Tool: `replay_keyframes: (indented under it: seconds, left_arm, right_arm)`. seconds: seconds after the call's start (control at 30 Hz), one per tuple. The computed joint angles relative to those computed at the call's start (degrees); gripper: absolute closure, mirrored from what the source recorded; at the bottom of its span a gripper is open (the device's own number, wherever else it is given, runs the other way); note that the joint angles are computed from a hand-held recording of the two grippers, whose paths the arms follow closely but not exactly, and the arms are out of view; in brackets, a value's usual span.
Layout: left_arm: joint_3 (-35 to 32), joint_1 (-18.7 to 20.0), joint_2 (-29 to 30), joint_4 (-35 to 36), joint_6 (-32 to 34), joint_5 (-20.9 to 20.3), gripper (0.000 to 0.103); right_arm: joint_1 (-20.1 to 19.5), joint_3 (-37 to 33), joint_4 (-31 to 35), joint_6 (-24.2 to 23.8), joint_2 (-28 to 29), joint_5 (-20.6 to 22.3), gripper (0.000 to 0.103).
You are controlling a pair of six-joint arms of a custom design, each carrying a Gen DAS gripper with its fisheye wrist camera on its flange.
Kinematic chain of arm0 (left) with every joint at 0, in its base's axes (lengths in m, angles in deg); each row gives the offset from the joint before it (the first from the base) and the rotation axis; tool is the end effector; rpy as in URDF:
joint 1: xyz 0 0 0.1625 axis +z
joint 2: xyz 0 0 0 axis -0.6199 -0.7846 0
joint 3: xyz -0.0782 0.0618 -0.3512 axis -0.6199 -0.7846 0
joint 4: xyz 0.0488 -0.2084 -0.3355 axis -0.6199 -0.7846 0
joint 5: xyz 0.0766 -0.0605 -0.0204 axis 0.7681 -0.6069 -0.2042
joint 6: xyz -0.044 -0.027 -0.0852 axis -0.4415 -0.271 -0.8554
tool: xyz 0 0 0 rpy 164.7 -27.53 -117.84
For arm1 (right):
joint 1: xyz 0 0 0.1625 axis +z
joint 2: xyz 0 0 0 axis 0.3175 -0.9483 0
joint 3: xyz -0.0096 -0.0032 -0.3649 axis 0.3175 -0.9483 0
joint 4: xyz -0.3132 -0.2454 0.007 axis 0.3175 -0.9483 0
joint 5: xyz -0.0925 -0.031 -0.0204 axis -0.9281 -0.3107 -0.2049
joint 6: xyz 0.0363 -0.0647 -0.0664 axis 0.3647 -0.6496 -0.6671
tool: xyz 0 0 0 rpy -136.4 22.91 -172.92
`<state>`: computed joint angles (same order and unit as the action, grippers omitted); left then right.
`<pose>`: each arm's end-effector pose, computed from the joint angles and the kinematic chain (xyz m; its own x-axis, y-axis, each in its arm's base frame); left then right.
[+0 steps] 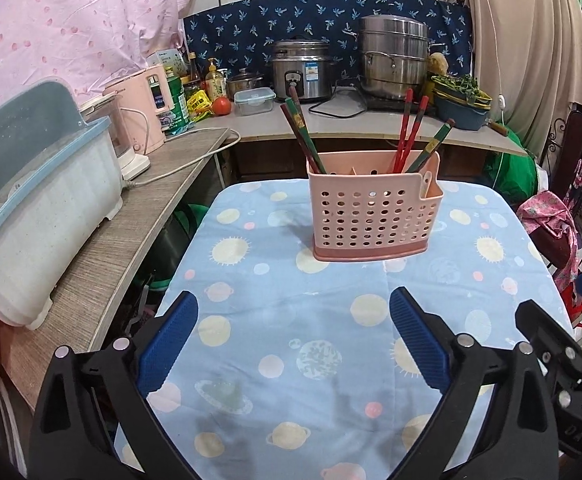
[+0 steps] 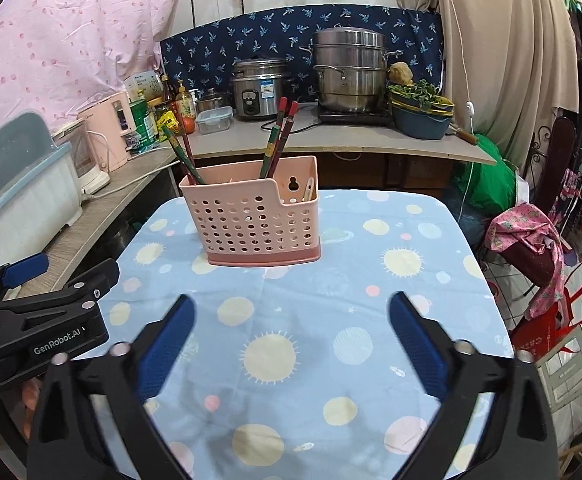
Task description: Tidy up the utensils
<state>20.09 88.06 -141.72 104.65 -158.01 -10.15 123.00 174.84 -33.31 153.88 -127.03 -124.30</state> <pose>-0.1491 -0.4799 0.4176 -0.5693 0.4651 -0.6779 0.7857 0.5506 -0.2820 0.5092 -0.3587 0.0534 -0.6527 0.4671 0.5965 -0.3268 0.5367 -0.7779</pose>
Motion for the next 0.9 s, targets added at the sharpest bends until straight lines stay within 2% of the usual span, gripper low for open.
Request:
replay_keyframes:
  seconds: [0.2, 0.63, 0.9]
  left_arm:
    - [1.12, 0.25, -0.35, -0.3, -0.02, -1.19, 0.008]
    - [3.74, 0.6, -1.45, -1.34, 0.19, -3.13, 0.007]
    - [4.04, 0.59, -1.58, -1.76, 0.36, -3.68, 0.007]
  right_arm:
    - [-0.21, -0.17, 2.36, 2.51, 0.05, 0.82, 0.006]
    - [-0.39, 0.26, -1.08, 1.05, 0.91, 2.35, 0.006]
    - [-0.39, 0.0, 0.52, 2.83, 1.0, 2.26, 0.006]
